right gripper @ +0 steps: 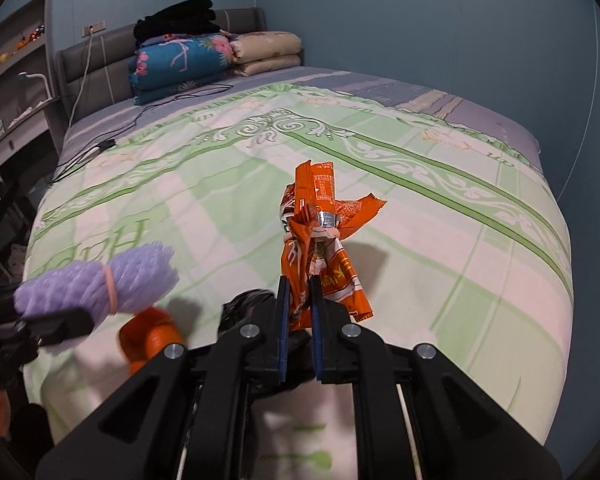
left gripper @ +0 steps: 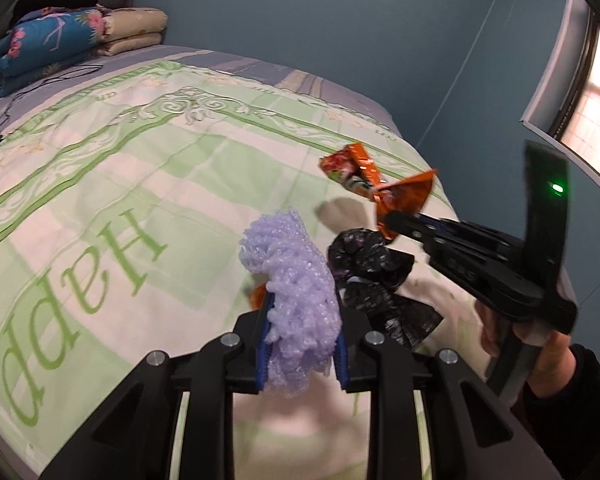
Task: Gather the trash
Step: 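Lift the knit net and orange wrapper off the bed with both tools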
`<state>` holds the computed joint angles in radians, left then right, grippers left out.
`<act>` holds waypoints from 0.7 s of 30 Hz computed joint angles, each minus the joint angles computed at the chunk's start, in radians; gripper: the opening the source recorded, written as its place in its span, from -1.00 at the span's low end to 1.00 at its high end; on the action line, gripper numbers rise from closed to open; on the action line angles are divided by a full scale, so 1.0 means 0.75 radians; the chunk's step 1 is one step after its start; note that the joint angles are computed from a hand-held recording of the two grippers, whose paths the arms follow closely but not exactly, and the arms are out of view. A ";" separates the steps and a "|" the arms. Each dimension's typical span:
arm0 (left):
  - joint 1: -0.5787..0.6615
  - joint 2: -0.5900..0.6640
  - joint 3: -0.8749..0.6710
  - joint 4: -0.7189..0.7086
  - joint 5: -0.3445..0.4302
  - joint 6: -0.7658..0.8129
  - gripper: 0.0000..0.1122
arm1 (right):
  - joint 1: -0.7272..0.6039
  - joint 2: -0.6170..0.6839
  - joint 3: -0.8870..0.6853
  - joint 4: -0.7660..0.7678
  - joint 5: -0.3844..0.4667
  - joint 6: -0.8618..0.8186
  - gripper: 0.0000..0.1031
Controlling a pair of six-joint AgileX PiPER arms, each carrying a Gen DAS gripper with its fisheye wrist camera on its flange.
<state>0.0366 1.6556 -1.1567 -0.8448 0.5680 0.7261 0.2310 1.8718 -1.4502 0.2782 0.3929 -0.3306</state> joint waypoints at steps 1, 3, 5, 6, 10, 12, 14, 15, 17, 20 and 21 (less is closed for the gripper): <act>0.009 -0.010 0.012 0.010 -0.003 -0.009 -0.59 | 0.006 -0.020 0.026 0.006 -0.010 -0.007 -0.83; 0.033 -0.029 0.031 0.019 0.003 -0.019 -0.59 | 0.015 -0.061 0.075 0.043 -0.018 -0.037 -0.83; 0.057 -0.048 0.045 0.020 0.010 -0.028 -0.59 | 0.022 -0.096 0.116 0.071 -0.024 -0.057 -0.83; 0.068 -0.059 0.051 0.021 0.017 -0.034 -0.59 | 0.028 -0.116 0.138 0.082 -0.026 -0.062 -0.83; 0.116 -0.134 0.090 0.006 0.028 -0.023 -0.59 | 0.046 -0.189 0.222 0.099 -0.043 -0.074 -0.83; 0.132 -0.169 0.103 0.000 0.038 -0.021 -0.59 | 0.055 -0.237 0.282 0.086 -0.063 -0.057 -0.83; 0.148 -0.210 0.118 -0.008 0.050 -0.016 -0.59 | 0.055 -0.274 0.325 0.090 -0.073 -0.056 -0.83; 0.152 -0.232 0.131 -0.011 0.052 -0.013 -0.59 | 0.053 -0.299 0.350 0.097 -0.075 -0.061 -0.83; 0.152 -0.276 0.146 -0.004 0.052 -0.017 -0.59 | 0.052 -0.355 0.401 0.086 -0.087 -0.044 -0.83; 0.153 -0.330 0.161 0.001 0.062 -0.023 -0.59 | 0.036 -0.434 0.453 0.103 -0.088 -0.064 -0.83; 0.149 -0.342 0.163 0.005 0.062 -0.027 -0.59 | 0.032 -0.467 0.472 0.099 -0.091 -0.062 -0.83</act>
<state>0.1486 1.3989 -1.0348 -0.8410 0.6148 0.7061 0.2550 1.5216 -1.0961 0.3522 0.3250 -0.3772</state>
